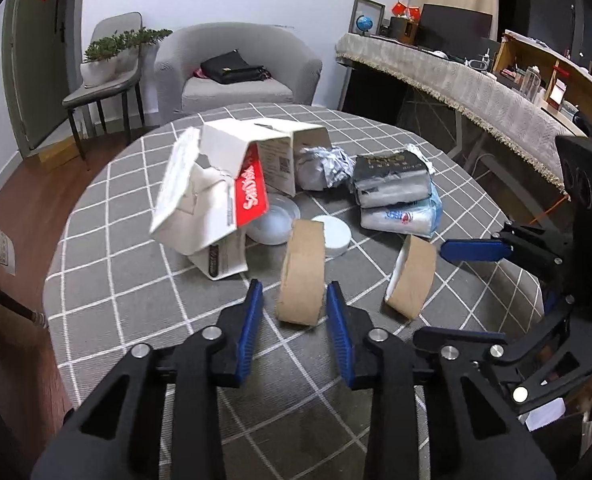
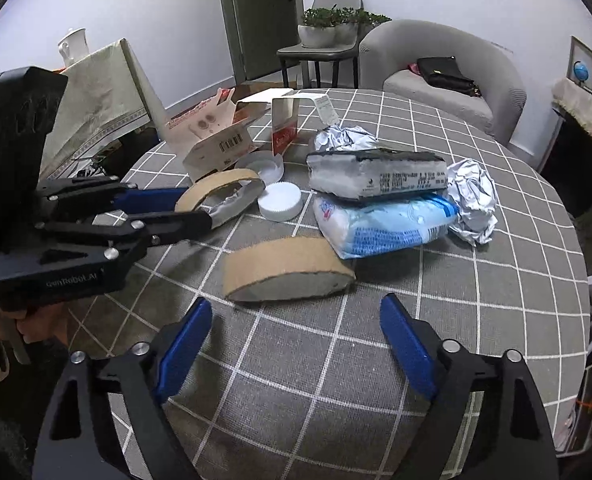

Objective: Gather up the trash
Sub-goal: 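Grasp a cardboard tape roll with the left tool while the right tool grasps another roll, then carry both tape rolls over the teal bin and open the left tool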

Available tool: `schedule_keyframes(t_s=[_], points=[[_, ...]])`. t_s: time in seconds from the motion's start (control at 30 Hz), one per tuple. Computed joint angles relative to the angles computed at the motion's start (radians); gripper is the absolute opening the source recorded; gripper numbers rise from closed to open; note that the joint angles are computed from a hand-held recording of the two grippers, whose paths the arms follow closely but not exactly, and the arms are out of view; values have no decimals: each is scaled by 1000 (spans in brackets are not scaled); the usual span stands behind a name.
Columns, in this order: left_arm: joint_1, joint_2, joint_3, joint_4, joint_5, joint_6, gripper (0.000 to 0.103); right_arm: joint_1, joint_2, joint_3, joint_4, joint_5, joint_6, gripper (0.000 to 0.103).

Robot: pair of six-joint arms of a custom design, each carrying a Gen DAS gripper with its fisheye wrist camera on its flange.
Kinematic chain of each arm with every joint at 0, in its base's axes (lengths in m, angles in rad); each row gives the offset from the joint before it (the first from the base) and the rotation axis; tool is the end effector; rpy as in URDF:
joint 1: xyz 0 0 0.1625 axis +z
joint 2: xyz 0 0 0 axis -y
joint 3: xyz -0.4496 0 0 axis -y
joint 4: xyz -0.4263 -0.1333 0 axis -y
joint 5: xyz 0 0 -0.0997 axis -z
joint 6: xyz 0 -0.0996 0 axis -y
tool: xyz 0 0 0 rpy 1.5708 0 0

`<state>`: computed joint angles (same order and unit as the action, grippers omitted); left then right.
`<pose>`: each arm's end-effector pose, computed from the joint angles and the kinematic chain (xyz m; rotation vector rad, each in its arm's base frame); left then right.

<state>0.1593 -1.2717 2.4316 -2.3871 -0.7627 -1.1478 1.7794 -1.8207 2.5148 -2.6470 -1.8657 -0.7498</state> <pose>-0.3362 -0.2619 0.1029 0.5026 2.4065 -0.8821 0.1734 -0.3154 0.2742 1.1894 -2.4592 0.4005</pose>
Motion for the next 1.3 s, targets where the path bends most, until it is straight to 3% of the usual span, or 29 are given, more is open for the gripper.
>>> schedule_keyframes(t_s=[0.13, 0.4, 0.77, 1.07, 1.3], points=[[0, 6, -4, 10, 2, 11, 24, 15, 23, -9, 1, -6, 7, 84], [-17, -46, 19, 62, -2, -26, 24, 56, 79, -21, -40, -39, 55, 69], [-72, -112, 38, 135, -2, -116, 23, 95, 68, -7, -18, -43, 101, 69], [-177, -255, 82, 381, -34, -325, 23, 199, 77, 21, -41, -45, 183, 69], [-295, -376, 81, 670, -34, -555, 23, 247, 104, 47, -121, 32, 230, 69]])
